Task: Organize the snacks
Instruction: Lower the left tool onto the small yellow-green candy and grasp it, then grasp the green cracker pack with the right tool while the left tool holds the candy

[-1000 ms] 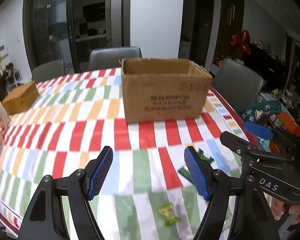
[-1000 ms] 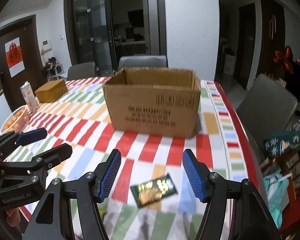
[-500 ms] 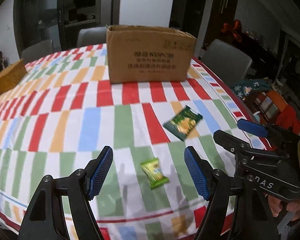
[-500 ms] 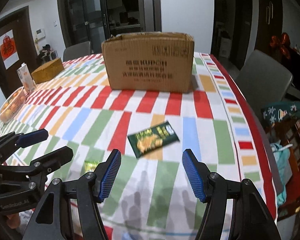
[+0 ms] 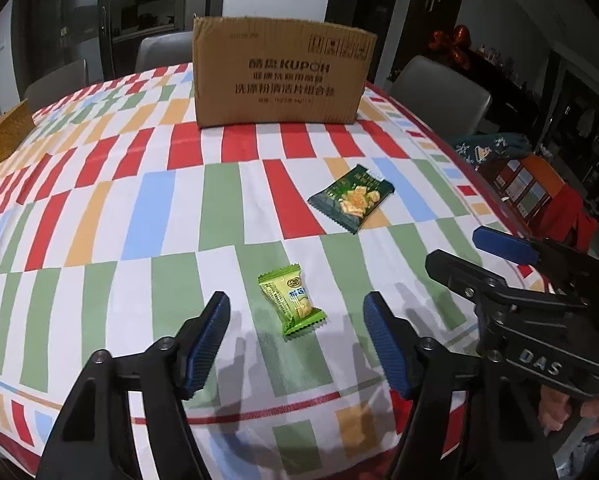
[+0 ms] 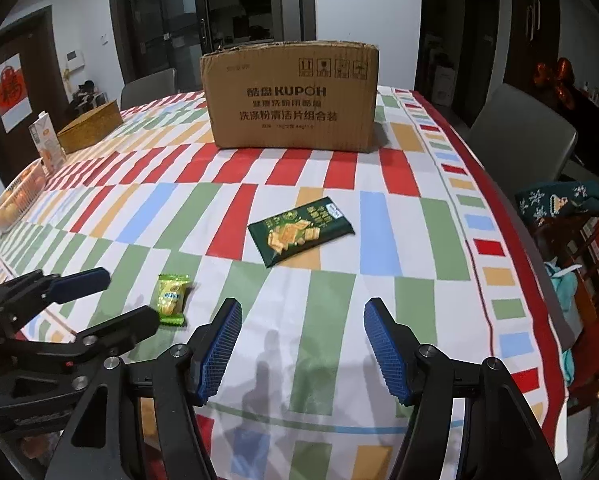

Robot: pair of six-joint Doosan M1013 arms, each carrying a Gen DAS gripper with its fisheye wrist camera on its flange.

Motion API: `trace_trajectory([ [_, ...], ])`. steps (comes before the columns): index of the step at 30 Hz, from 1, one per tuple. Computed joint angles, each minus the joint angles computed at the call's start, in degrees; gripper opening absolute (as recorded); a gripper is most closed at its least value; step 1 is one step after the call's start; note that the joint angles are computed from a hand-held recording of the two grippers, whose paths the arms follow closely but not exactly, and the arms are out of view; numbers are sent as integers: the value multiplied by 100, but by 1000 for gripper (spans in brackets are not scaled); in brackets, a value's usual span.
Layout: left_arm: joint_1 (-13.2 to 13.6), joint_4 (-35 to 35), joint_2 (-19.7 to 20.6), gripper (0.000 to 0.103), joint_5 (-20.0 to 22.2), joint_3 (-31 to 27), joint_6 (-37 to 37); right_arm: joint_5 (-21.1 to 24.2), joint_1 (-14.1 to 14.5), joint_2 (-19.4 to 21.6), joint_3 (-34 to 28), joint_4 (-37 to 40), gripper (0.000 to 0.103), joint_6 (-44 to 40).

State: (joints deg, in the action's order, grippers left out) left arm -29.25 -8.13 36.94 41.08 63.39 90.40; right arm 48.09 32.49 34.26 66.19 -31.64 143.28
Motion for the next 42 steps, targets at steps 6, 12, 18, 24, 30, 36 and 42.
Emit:
trace_trajectory([
  [6, -47, 238, 296, 48, 325, -380, -67, 9, -44, 47, -34, 143, 64, -20],
  [12, -72, 404, 464, 30, 531, -581, -167, 37, -90, 105, -107, 233, 65, -29],
  [18, -44, 315, 448, 22, 394, -530, -151, 48, -127, 172, -186, 416, 65, -111],
  [24, -33, 366, 389, 20, 167, -493, -263, 99, -125, 245, -299, 442, 65, -220],
  [30, 32, 572, 370, 20, -68, -571, -494, 211, -156, 395, -561, 475, 65, -242],
  [36, 121, 699, 423, 20, -131, -755, -653, 426, -216, 649, -1034, 618, 65, -311],
  [42, 216, 621, 554, 20, -67, -991, -688, 562, -289, 841, -1367, 805, 65, -224],
])
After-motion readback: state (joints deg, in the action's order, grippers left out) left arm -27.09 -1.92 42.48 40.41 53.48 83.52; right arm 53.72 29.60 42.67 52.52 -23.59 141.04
